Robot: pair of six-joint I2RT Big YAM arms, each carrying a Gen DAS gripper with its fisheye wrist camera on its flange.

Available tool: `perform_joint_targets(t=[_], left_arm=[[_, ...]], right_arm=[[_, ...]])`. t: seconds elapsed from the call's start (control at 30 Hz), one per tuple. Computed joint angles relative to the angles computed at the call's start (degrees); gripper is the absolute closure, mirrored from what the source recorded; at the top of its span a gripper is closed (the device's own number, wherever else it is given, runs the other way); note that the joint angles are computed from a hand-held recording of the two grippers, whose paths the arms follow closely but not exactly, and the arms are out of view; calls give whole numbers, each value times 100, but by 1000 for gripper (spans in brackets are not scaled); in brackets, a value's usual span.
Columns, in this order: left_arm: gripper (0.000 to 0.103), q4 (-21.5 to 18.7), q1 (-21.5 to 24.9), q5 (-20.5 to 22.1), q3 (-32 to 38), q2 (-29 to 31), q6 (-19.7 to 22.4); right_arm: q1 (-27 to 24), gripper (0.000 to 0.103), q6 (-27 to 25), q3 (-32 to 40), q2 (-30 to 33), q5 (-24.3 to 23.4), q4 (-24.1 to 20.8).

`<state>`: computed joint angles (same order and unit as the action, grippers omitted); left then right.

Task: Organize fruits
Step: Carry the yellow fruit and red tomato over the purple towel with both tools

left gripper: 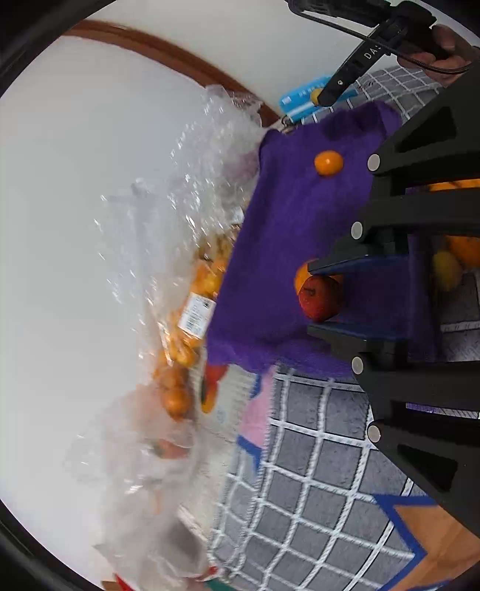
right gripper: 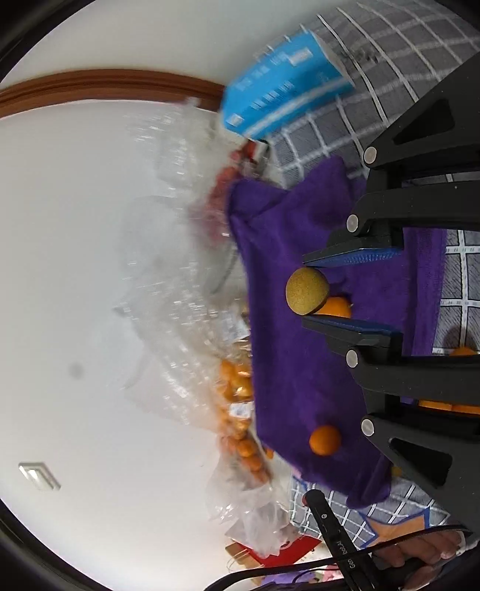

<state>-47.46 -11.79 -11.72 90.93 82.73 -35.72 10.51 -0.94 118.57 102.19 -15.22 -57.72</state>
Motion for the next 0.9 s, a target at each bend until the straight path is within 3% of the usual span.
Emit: perform_joint_targets(t=[0.07, 0.9], left_arm=[[79, -175, 13, 24, 79, 96, -15], [79, -3, -78, -78, -33, 187, 185]], right_arm=[[28, 77, -66, 89, 119, 144, -186], [150, 77, -301, -42, 350, 235, -437]])
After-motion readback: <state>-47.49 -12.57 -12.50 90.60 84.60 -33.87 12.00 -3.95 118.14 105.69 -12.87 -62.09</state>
